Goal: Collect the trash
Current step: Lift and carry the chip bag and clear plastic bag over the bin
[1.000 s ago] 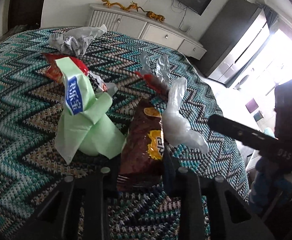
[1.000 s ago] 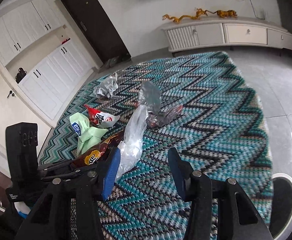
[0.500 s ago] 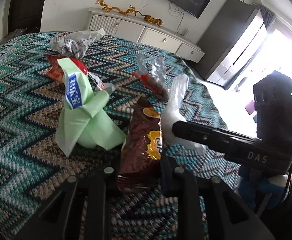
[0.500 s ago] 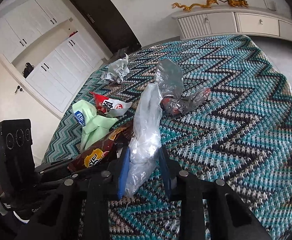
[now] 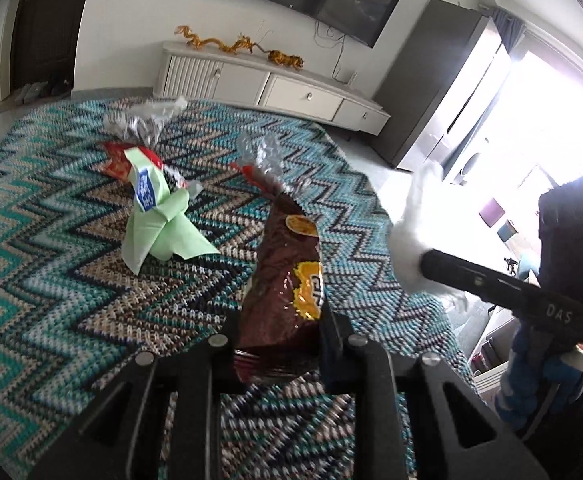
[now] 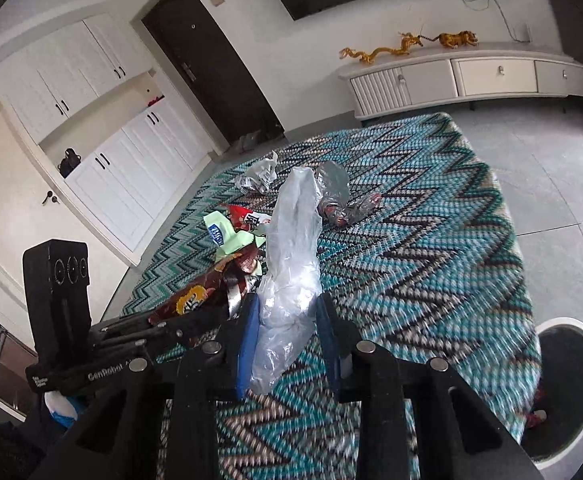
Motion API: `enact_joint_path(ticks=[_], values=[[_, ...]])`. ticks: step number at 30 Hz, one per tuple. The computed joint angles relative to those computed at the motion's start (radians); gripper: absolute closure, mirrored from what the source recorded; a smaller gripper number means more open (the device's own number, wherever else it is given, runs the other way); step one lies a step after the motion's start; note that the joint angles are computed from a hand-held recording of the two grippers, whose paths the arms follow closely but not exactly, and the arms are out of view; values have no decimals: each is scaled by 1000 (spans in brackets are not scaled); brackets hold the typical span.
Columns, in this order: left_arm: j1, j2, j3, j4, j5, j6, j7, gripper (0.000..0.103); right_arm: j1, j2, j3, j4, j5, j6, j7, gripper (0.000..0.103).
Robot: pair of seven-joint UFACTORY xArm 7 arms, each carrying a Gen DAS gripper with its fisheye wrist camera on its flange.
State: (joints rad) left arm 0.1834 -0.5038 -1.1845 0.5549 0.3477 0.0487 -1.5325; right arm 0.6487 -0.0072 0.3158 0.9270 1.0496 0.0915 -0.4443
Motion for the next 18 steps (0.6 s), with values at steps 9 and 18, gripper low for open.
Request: enact_joint_path(ticks=[9,18], values=[[-155,-70,82,59,28,143,-4,81,84,-217,-45,-201,29,-99,81,76],[-61,3,-29,231,114,214,24,81,-61,-521,70,-456,-159,-100,379,76]])
